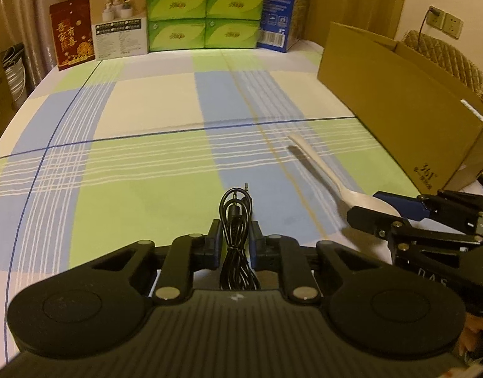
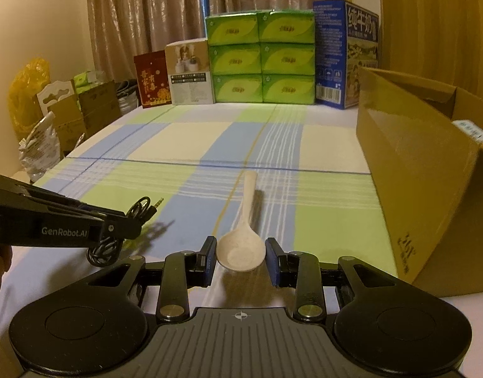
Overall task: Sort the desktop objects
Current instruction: 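Lift the cable with left tool while right tool lifts the spoon toward the box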
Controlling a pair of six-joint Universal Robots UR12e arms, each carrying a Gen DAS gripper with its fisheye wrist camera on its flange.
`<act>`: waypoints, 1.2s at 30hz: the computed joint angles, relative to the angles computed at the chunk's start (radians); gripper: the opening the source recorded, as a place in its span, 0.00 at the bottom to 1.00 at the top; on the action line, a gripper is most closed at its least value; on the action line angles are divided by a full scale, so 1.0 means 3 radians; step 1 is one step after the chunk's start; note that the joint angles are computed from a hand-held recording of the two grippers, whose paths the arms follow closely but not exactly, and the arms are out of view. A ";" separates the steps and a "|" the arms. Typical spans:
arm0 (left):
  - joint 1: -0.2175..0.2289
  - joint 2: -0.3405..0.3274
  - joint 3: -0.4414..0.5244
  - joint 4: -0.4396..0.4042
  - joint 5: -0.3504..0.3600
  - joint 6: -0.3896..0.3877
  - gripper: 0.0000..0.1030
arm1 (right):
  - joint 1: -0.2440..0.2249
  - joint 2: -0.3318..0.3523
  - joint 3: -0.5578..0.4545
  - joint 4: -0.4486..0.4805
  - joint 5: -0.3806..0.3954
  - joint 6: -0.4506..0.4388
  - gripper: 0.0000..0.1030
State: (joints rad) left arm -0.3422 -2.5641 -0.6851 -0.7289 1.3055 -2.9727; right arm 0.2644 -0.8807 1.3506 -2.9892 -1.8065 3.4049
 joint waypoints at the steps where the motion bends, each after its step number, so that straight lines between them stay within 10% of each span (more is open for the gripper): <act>1: -0.0002 0.0006 -0.0012 0.0017 -0.0008 -0.0011 0.12 | 0.0002 -0.0010 0.0008 -0.0010 -0.0010 0.0002 0.29; 36: -0.0190 0.0571 -0.0578 0.0470 -0.0163 -0.0563 0.12 | 0.0068 -0.0600 0.0471 -0.0522 -0.0600 -0.0150 0.29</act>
State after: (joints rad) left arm -0.3991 -2.3927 -0.8586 -0.5880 1.2566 -3.1415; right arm 0.2849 -1.0608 1.4918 -3.1459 -1.9863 3.3600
